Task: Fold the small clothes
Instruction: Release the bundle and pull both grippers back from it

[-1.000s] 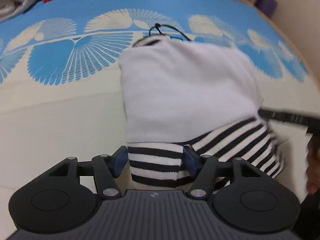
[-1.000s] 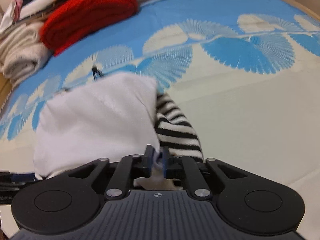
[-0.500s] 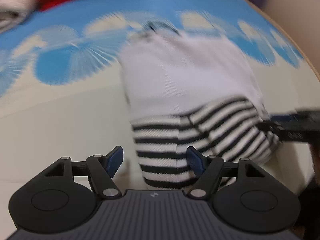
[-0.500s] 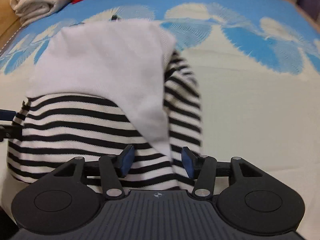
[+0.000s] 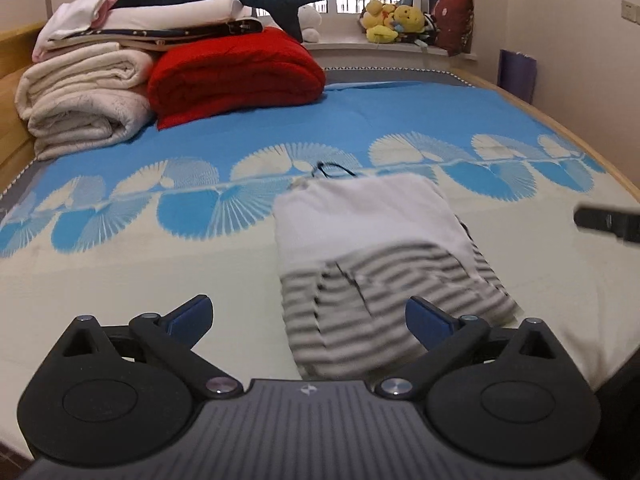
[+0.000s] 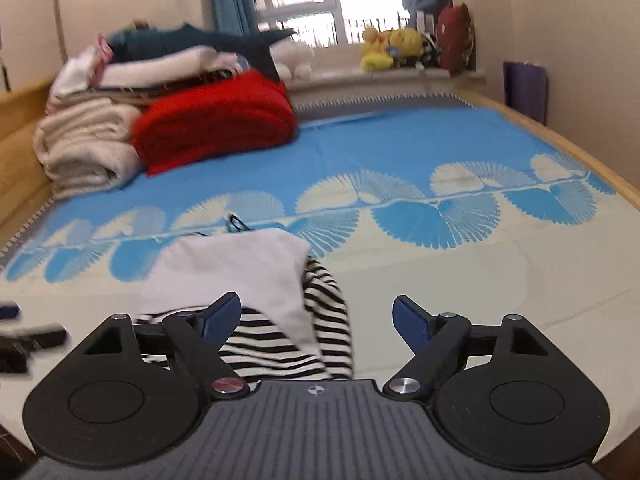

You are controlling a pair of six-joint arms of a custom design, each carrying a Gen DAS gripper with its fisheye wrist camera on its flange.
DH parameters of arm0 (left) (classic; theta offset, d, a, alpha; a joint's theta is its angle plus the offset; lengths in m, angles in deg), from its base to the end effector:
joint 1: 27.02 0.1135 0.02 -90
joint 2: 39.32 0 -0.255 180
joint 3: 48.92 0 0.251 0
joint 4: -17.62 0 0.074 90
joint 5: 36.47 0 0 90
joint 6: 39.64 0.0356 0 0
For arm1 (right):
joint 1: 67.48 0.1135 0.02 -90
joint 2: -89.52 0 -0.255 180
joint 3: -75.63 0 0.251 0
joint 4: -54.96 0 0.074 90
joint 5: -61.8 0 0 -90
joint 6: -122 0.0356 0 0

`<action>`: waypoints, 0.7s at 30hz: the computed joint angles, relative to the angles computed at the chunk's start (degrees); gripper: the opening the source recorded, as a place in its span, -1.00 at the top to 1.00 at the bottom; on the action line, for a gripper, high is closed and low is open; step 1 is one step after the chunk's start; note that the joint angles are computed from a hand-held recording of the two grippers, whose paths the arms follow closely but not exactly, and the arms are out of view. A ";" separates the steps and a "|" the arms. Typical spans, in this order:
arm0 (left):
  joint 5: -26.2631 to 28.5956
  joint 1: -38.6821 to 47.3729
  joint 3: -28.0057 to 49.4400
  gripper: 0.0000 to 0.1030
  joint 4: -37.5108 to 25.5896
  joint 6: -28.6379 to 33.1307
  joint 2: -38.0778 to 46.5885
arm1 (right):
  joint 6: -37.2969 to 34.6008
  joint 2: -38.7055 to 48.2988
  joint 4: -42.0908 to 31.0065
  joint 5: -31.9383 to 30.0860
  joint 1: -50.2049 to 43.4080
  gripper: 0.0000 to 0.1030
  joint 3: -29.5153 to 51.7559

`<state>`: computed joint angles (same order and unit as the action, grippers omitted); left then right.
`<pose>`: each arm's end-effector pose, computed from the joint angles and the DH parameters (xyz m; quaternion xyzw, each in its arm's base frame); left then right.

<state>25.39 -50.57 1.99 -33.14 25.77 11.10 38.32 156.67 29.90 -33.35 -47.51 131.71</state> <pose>0.1679 -0.0549 0.2311 -0.0909 0.9115 0.0743 0.3942 0.2392 0.0903 0.2358 -0.1260 0.8819 0.1419 0.4316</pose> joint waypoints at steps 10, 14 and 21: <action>-11.51 -19.34 -0.72 -0.99 -6.55 -23.35 3.71 | -1.69 -8.65 -6.80 6.93 10.00 -0.75 -4.44; -10.75 -18.77 -1.34 -0.99 -5.70 -23.83 3.14 | -1.82 -6.99 -6.86 10.02 14.03 -0.75 -4.02; -9.00 -16.22 -1.65 -0.99 -5.86 -24.89 2.44 | -1.16 -6.46 -6.49 10.72 16.71 -0.75 -3.66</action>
